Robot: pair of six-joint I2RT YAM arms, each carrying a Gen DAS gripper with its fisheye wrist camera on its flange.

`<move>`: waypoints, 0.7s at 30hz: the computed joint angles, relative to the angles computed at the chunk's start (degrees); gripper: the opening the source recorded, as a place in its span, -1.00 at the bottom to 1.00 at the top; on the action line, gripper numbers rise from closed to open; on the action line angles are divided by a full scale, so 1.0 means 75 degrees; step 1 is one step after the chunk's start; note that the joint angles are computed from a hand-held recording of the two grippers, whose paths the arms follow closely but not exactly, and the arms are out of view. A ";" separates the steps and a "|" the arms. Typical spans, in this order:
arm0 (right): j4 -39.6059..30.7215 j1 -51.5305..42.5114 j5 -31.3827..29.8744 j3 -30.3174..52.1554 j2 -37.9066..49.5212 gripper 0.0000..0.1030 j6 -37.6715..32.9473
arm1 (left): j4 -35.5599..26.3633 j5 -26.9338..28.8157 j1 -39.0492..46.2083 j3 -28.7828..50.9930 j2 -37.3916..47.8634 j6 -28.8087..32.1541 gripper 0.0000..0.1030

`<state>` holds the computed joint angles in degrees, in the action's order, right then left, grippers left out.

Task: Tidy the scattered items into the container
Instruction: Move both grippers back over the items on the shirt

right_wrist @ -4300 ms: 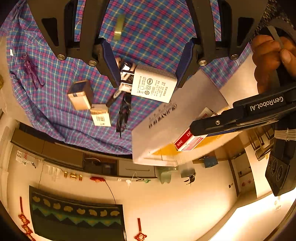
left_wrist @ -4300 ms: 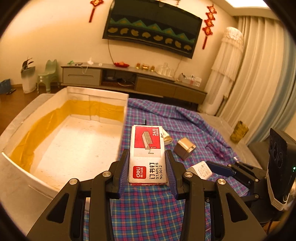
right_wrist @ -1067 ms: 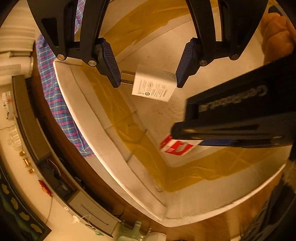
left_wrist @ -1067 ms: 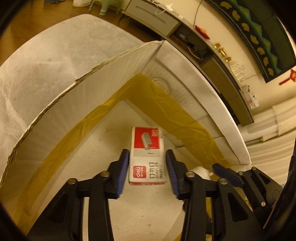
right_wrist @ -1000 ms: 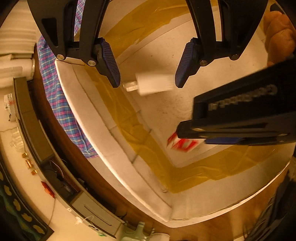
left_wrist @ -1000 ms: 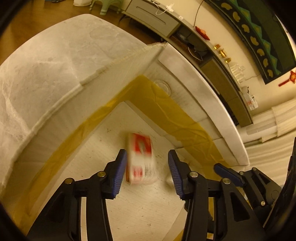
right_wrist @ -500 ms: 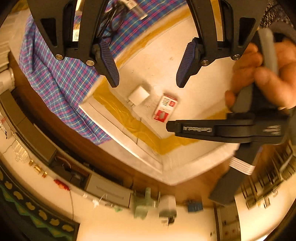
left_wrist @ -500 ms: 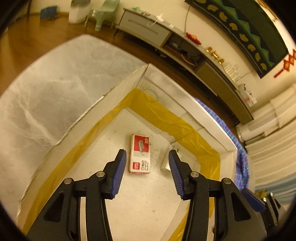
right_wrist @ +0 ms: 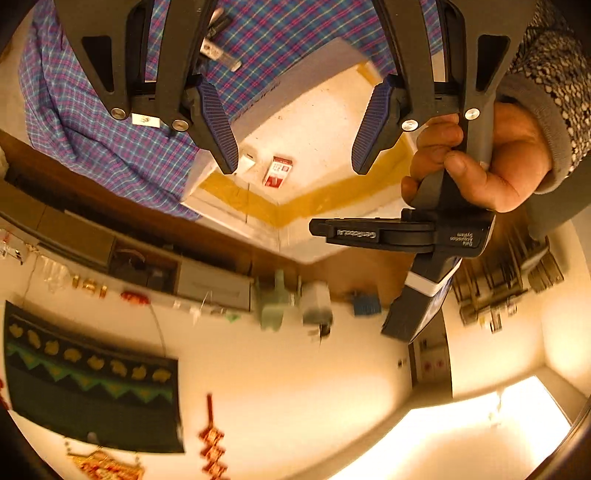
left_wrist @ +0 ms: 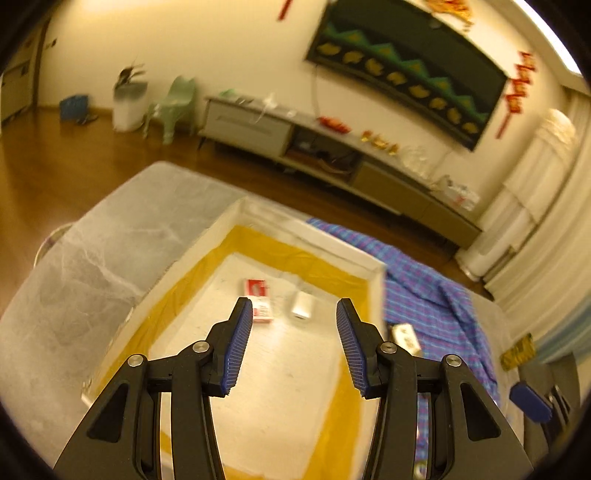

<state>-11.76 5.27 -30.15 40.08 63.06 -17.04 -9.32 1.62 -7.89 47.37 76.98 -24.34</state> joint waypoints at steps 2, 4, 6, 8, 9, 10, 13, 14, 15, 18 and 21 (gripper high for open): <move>-0.0065 -0.0528 -0.0393 -0.0437 -0.0645 0.26 -0.0064 | 0.0113 -0.0054 -0.0364 -0.0358 -0.0534 -0.0001 -0.03; -0.0367 -0.1190 -0.0831 -0.0636 -0.1065 0.27 -0.0276 | 0.0220 -0.0256 -0.0846 -0.0648 -0.0925 0.0071 -0.03; -0.0690 -0.1644 -0.1038 -0.0654 -0.1146 0.26 -0.0481 | 0.0414 -0.0591 -0.1484 -0.0729 -0.0918 0.0157 -0.03; -0.0877 -0.2003 -0.0975 -0.0634 -0.1030 0.26 -0.0671 | 0.0454 -0.0781 -0.2106 -0.0697 -0.0713 0.0319 -0.03; -0.0919 -0.2159 -0.0839 -0.0619 -0.0903 0.26 -0.0768 | 0.0433 -0.0829 -0.2386 -0.0694 -0.0649 0.0395 -0.03; -0.0904 -0.2328 -0.0743 -0.0607 -0.0737 0.26 -0.0851 | 0.0501 -0.0879 -0.2692 -0.0685 -0.0476 0.0492 -0.03; -0.0909 -0.3065 -0.0315 -0.0478 0.0153 0.20 -0.1267 | 0.0382 -0.1047 -0.3514 -0.0390 0.0160 0.0506 -0.03; -0.0982 -0.3336 -0.0260 -0.0365 0.0569 0.13 -0.1399 | 0.0382 -0.0950 -0.3678 -0.0261 0.0445 0.0529 -0.03; -0.1080 -0.3549 -0.0226 -0.0186 0.1078 0.04 -0.1506 | 0.0365 -0.0949 -0.3848 -0.0121 0.0732 0.0511 -0.03; -0.1494 -0.4053 -0.0397 0.0257 0.2398 0.04 -0.1971 | 0.0437 -0.1029 -0.4126 0.0250 0.1633 0.0326 -0.03; -0.1696 -0.4139 -0.0394 0.0227 0.3024 0.04 -0.2633 | 0.0467 -0.1077 -0.4294 0.0635 0.2522 0.0022 -0.03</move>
<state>-24.47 -25.78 -33.11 41.78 85.74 -36.78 -5.82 -6.45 -40.09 52.13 95.89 -24.18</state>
